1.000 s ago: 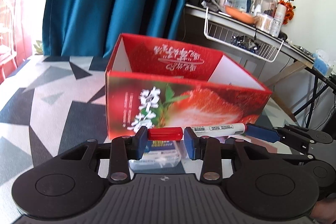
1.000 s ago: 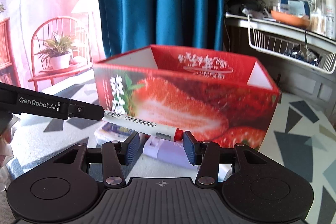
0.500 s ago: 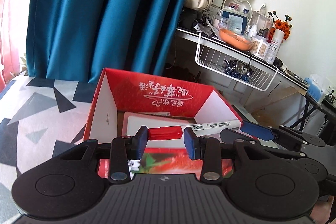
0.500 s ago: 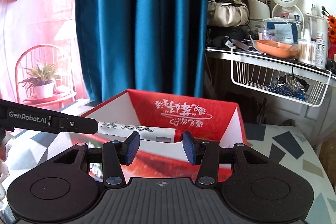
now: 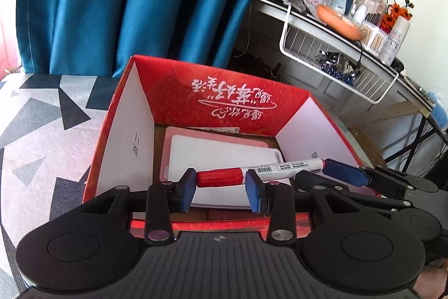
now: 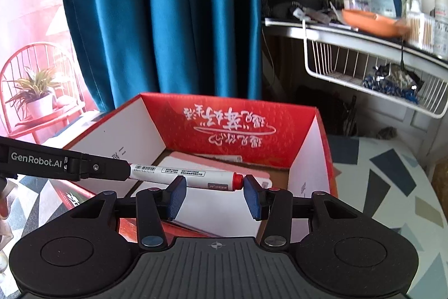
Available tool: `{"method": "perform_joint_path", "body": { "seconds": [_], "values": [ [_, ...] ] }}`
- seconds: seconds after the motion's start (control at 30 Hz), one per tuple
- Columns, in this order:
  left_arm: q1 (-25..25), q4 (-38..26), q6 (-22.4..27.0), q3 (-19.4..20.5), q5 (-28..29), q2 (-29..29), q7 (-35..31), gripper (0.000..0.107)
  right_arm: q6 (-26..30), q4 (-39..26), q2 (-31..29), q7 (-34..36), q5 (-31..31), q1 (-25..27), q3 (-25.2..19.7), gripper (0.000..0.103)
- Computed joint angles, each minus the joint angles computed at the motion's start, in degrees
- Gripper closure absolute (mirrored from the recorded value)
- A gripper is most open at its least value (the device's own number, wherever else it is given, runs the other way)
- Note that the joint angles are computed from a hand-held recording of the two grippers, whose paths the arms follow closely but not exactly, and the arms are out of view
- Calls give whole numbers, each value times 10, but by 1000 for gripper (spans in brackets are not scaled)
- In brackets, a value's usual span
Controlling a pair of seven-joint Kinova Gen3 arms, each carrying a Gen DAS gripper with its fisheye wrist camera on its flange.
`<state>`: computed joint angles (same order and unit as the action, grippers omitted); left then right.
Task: Organize rigid objects
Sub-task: 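Open the left gripper to drop the marker into the box, then move the left tool out of the box to the clear plastic case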
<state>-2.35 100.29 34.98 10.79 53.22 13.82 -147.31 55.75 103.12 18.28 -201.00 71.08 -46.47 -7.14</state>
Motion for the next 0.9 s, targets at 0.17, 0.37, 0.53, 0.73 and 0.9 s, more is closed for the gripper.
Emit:
{"method": "perform_joint_path", "body": {
  "seconds": [0.17, 0.37, 0.53, 0.73, 0.9],
  "values": [
    [5, 15, -42, 8, 0, -7, -46, 53, -17, 4, -1, 7, -6, 5, -1, 60],
    [-4, 40, -73, 11, 37, -30, -84, 9, 14, -4, 3, 11, -10, -9, 0, 46],
    [-3, 56, -64, -4, 75, -50, -135, 5, 56, 4, 1, -11, 9, -28, -3, 7],
    [12, 85, -88, -25, 106, -79, -179, 5, 118, 4, 1, -24, 15, -46, -15, 0],
    [44, 119, -176, -33, 104, -111, -185, 5, 143, 27, -6, -77, 39, -59, -25, 0]
  ]
}}
